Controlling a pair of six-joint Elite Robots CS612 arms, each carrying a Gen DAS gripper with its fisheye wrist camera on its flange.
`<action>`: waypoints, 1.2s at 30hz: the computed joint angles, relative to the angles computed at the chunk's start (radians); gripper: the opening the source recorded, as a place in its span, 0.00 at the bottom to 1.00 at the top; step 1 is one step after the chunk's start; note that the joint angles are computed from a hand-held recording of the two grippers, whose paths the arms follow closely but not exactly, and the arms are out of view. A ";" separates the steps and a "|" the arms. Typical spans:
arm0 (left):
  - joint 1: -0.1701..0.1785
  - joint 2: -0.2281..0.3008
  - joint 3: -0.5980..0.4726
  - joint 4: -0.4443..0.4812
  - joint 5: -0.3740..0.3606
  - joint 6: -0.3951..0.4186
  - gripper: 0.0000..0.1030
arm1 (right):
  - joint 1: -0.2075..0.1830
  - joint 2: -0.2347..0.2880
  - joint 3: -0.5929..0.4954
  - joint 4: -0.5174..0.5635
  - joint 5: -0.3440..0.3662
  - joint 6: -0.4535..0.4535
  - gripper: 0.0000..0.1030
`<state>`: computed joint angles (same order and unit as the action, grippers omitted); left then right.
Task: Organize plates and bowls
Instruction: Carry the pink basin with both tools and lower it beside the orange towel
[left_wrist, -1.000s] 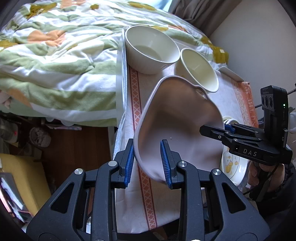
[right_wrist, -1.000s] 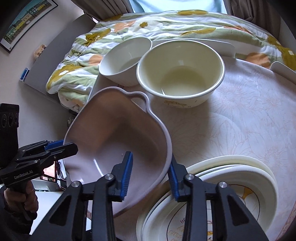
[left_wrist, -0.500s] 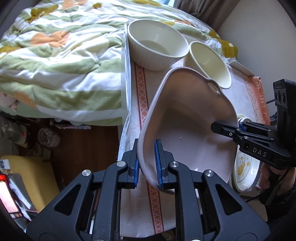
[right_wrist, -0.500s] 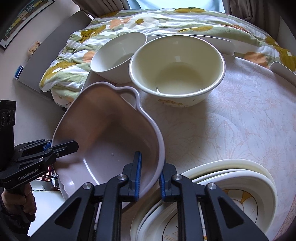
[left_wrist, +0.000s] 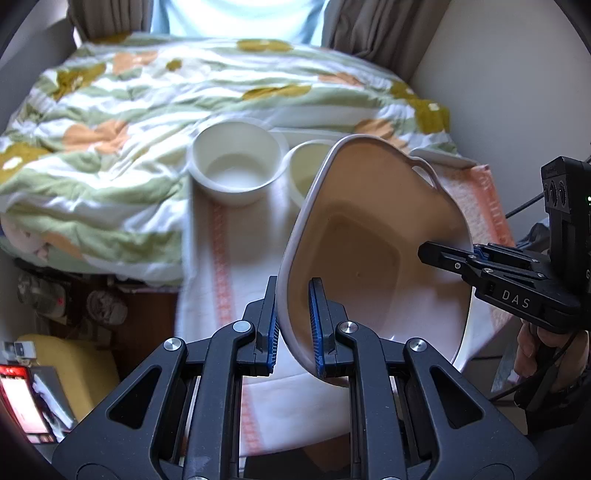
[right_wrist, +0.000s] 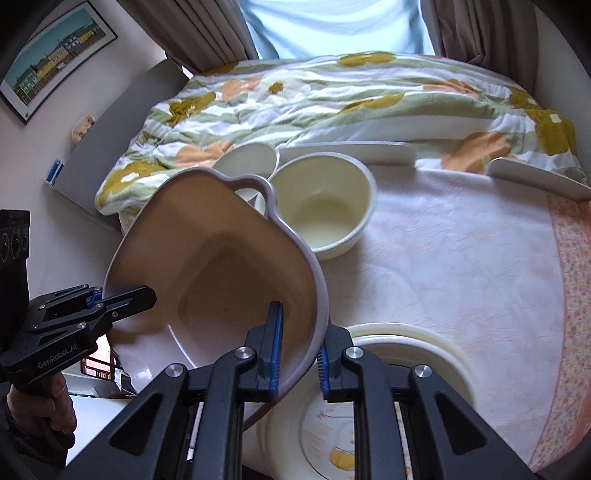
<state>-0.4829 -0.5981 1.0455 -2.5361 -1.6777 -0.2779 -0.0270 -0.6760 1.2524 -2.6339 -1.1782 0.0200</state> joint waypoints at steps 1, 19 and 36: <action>-0.011 -0.003 0.001 -0.008 0.011 -0.010 0.12 | -0.010 -0.012 0.019 -0.017 0.007 -0.010 0.15; -0.219 0.203 -0.347 0.167 -0.009 -0.202 0.12 | -0.260 -0.118 0.239 0.011 0.016 -0.182 0.15; -0.239 0.381 -0.644 0.399 -0.009 -0.194 0.12 | -0.311 -0.046 0.204 0.069 0.049 -0.173 0.15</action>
